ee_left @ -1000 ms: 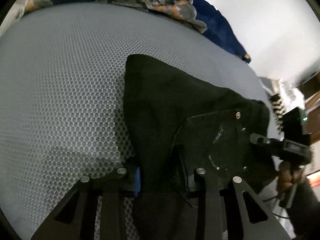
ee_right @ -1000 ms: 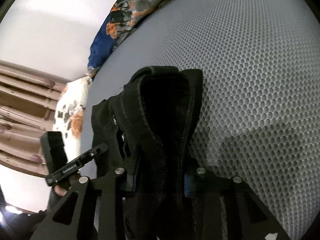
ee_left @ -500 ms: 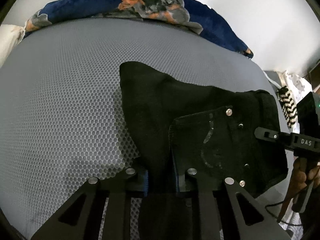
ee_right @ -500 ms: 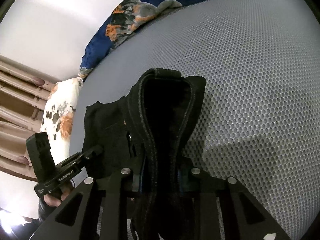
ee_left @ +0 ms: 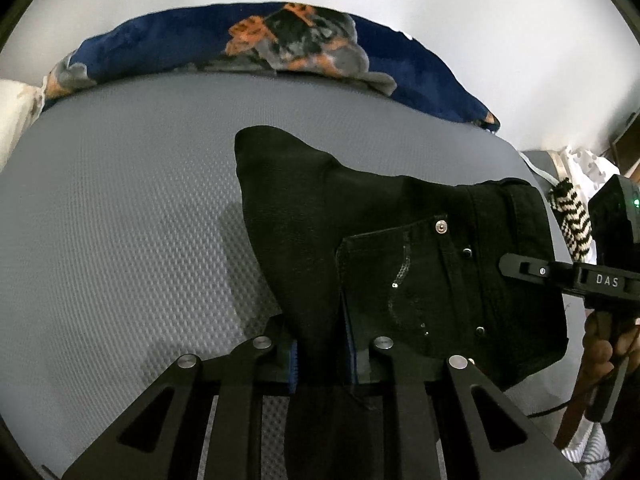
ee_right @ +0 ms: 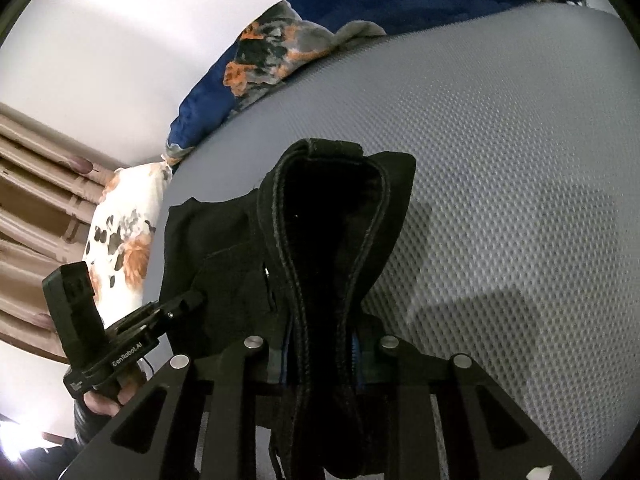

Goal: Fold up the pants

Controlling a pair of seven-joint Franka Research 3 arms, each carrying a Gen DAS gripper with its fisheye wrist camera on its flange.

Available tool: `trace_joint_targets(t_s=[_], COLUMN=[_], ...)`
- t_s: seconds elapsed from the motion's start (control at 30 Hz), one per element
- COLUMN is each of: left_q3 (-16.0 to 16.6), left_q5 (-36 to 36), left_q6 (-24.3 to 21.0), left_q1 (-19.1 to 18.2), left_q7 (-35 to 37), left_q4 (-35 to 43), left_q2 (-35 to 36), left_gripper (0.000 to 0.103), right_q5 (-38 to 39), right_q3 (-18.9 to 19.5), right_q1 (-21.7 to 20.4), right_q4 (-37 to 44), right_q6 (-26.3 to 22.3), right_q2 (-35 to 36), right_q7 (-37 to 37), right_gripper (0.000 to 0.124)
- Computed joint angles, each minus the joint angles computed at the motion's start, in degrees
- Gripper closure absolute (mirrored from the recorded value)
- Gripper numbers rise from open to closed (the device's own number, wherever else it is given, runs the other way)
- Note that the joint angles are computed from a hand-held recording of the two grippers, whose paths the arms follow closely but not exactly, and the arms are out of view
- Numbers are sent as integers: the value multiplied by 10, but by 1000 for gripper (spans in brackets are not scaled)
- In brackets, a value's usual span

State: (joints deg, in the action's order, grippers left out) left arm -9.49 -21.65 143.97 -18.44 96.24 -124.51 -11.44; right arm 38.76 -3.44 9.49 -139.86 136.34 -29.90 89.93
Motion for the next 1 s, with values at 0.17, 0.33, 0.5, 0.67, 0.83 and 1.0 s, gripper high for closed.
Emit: trace_joint_targets(t_s=[0.17, 0.33, 0.5, 0.67, 0.83, 1.0], left_q3=[-2, -10, -21, -29, -35, -38], left_q5=[11, 16, 19, 30, 48, 71], left_q6=[-1, -1, -3, -8, -19, -25], left_q1=[8, 21, 38, 54, 70, 82], left_q7=[0, 4, -1, -14, -31, -46], left_q4=[40, 92, 141, 182, 219, 247], left_q2=[30, 73, 110, 146, 177, 202], left_gripper=[85, 85, 85, 85, 85, 85], right_q5=[-4, -6, 2, 7, 14, 26], right_q3=[-6, -8, -9, -4, 3, 11], right_q1=[-1, -7, -14, -20, -24, -25], right_q4=[41, 92, 140, 179, 215, 240], right_q6=[-4, -7, -10, -16, -21, -5], right_q2=[38, 87, 134, 175, 214, 248], right_q7=[-12, -28, -42, -50, -57, -61], right_gripper=[103, 103, 103, 103, 103, 103])
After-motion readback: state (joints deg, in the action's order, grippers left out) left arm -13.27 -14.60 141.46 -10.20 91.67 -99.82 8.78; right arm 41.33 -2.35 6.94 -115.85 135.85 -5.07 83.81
